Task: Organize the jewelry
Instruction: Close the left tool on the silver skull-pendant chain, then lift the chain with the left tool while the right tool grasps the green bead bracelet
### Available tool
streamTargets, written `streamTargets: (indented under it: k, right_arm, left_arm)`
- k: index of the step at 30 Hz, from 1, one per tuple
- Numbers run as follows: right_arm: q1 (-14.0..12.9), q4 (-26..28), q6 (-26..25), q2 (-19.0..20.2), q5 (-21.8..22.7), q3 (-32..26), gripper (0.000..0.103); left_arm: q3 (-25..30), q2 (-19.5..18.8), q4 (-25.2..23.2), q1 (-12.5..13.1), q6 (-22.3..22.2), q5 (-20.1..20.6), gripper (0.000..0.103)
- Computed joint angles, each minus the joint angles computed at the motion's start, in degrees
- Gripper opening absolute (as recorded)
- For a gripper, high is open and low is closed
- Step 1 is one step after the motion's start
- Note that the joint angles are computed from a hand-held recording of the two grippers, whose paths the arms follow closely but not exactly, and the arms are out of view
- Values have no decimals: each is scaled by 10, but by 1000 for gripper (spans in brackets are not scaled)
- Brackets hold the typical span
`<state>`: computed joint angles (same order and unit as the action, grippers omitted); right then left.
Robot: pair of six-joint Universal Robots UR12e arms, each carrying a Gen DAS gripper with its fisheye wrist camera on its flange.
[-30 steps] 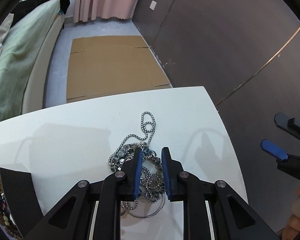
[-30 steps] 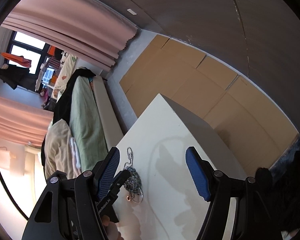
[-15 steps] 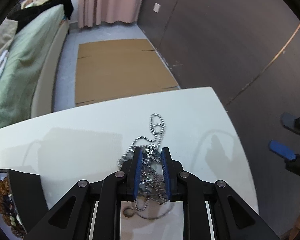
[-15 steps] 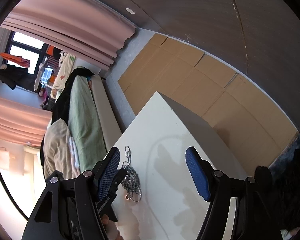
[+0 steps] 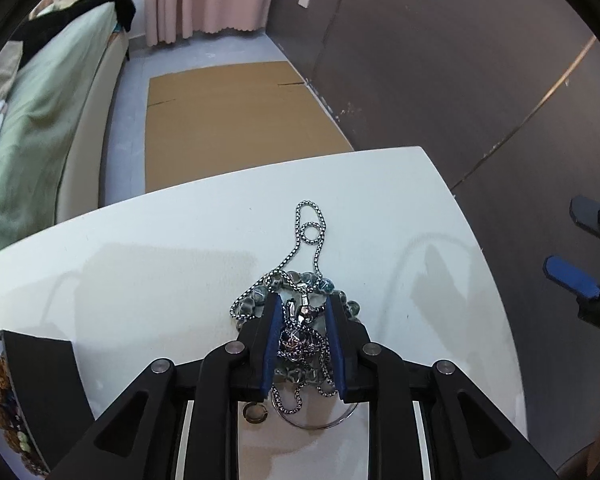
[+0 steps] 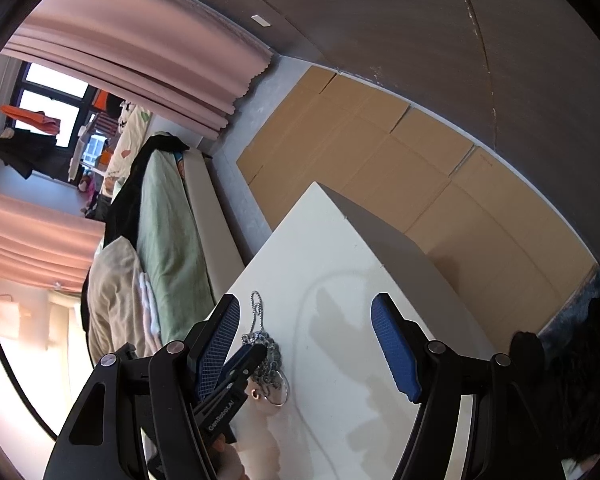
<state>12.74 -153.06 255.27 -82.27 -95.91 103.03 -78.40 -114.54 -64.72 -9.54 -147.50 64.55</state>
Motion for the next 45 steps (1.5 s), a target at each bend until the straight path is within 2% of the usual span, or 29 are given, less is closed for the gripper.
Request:
streamTargets:
  k: [3,7,13,15,16,18,21,26,33,40,45]
  right_arm:
    - [0,3,-1,1,2,-1,69]
    - [-1,5,-3,3,3,-4,69]
    - [0,11,-6,5,6,-7,69]
    - [0,16,-8,6,5,-9,69]
    - [0,17,-9,7,6,-10,69]
    - [1,20,-12,8,9,-12,69]
    - [2,24,-29,13,15,-18,69]
    - [3,29,-59,26,41,-32,69]
    - [18,56,-105,51,51,-62,68]
    - [24,91,-134,74,54,-86,43]
    - [33,127,-165,91,42,-111,40]
  left_arm:
    - [-6,4,8,-4,16,16,25]
    - [-25,13,46,-11,38,42,26]
    - [-25,12,48,-10,43,40,26]
    - [-27,13,54,-11,41,44,19]
    - [-28,13,58,-11,37,48,19]
    - [-24,13,44,-7,26,35,18]
    - [-9,10,-2,8,14,-16,15]
    - [-10,23,0,25,3,-67,15]
    - [-13,40,2,51,-10,-130,15]
    - [-20,56,27,80,-37,-180,15]
    - [-23,63,28,96,-44,-203,15]
